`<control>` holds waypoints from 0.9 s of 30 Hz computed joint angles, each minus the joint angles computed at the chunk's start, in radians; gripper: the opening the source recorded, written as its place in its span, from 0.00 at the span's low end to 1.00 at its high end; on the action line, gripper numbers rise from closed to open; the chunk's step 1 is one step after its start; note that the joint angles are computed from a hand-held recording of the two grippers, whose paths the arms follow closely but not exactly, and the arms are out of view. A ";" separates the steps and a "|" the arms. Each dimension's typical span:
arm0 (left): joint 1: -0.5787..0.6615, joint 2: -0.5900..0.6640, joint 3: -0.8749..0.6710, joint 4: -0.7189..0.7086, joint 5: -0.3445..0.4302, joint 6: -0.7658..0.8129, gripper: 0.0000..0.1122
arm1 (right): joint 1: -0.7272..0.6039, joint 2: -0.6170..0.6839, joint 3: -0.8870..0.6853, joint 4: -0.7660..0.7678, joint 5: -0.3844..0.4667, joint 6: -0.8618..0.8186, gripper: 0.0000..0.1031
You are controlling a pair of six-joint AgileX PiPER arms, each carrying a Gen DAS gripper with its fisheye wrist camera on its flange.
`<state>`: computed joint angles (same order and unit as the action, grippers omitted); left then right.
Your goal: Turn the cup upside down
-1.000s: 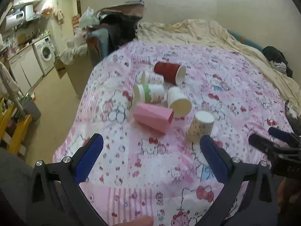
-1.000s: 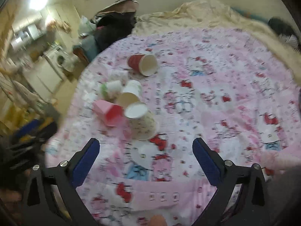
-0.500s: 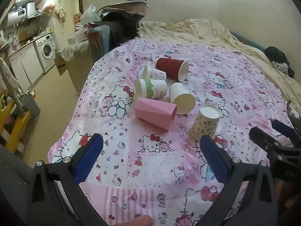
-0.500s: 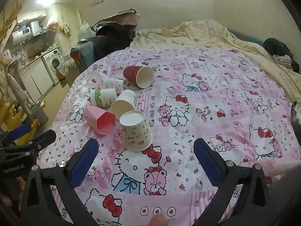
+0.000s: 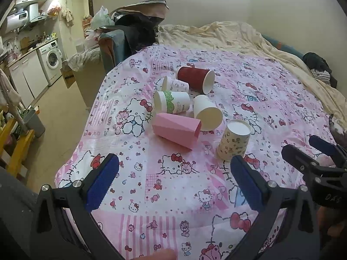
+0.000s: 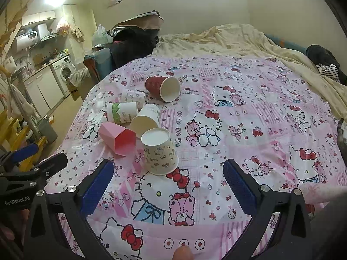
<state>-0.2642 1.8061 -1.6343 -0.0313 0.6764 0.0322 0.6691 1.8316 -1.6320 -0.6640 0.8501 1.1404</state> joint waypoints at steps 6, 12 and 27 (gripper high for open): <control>-0.002 0.000 -0.002 0.000 0.000 0.003 0.90 | -0.001 0.001 -0.001 0.001 -0.001 -0.001 1.00; -0.002 -0.001 -0.002 0.006 -0.001 -0.004 0.90 | -0.001 0.001 -0.002 0.002 0.001 -0.003 1.00; -0.004 0.000 -0.010 0.015 -0.001 -0.014 0.90 | -0.001 0.001 -0.002 0.000 0.003 -0.002 1.00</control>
<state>-0.2680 1.8060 -1.6440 -0.0160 0.6755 0.0187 0.6684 1.8325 -1.6338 -0.6642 0.8529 1.1379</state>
